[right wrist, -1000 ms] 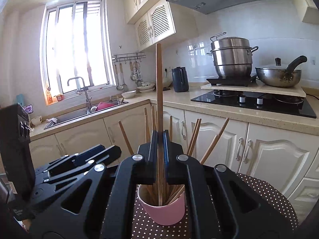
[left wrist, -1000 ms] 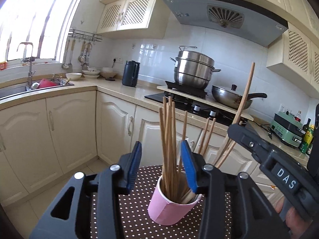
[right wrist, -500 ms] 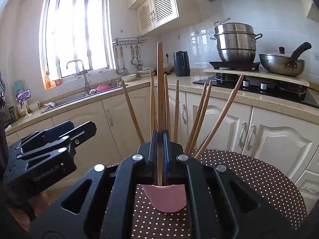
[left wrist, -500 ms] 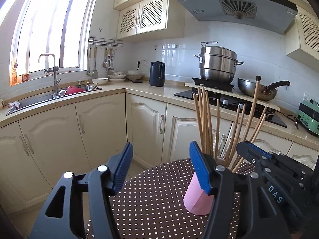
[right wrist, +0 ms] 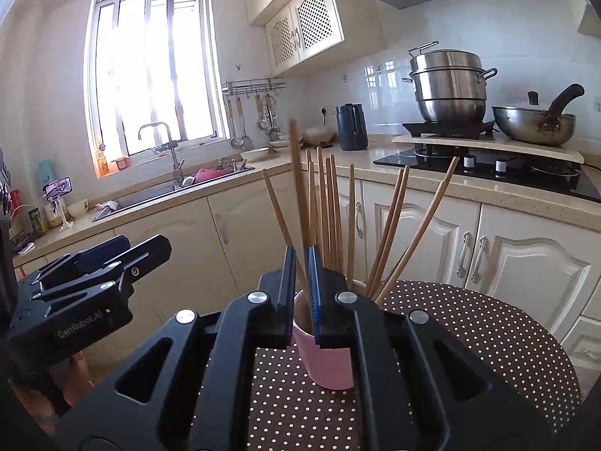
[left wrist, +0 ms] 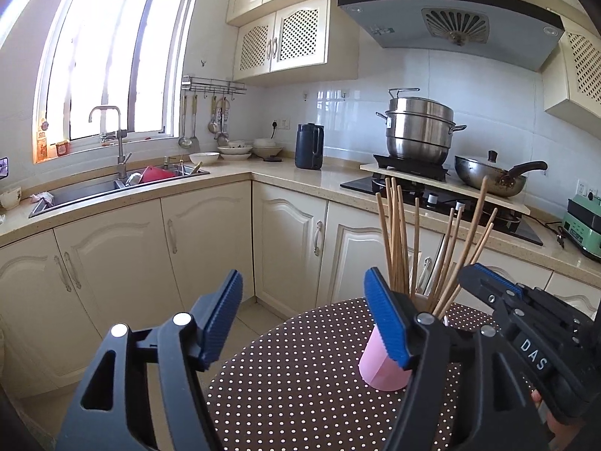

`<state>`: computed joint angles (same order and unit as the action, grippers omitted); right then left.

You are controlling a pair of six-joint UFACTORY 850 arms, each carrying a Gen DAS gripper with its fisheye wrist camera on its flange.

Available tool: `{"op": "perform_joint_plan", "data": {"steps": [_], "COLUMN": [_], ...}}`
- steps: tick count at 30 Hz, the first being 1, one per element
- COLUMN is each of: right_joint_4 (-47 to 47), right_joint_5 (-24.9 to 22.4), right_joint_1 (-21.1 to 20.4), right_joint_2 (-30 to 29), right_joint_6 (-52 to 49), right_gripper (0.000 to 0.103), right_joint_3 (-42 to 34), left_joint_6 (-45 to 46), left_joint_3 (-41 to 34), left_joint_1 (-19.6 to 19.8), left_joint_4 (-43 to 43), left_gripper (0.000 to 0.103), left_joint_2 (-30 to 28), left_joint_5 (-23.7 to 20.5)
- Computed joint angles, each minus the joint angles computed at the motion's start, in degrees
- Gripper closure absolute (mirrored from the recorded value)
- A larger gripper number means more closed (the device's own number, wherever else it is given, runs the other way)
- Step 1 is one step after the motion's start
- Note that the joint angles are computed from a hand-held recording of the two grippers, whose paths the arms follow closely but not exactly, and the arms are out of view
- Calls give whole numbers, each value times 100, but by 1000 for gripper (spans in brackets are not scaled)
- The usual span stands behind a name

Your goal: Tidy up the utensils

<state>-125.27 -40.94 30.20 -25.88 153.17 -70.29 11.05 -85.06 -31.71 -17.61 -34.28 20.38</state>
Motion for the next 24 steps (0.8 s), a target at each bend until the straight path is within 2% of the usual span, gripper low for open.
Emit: {"op": "perform_joint_plan", "data": {"steps": [2,3,5,14,19,21,24], "right_joint_4": [107,106,150,969,1549,1764,2010], "right_joint_5": [-128,-226,-374,-1120,-1627,-1792,-2051], "right_joint_1": [80,131,235,890,1396,1581,1873], "right_joint_2": [98,161,279,826,1082,1128,1187], "right_joint_6": [-67,-42,-80,-705,-1173,-1386,-1504], "right_gripper": [80,68,60,56,47,38,35], "right_joint_3": [80,151,267,674,846,872,938], "left_joint_6": [-47,12,210,308,368,377,258], "left_joint_3": [186,274,459,1690,2470,2791,3269], "left_joint_1": [3,-5,-41,-119,-183,-199,-211], "left_joint_4": [54,0,-177,-219,-220,-210,-178], "left_gripper": [34,34,33,31,28,27,24], "left_joint_2": [149,221,374,1407,2103,2394,2854], "left_joint_5": [57,94,196,816,1117,1229,1372]}}
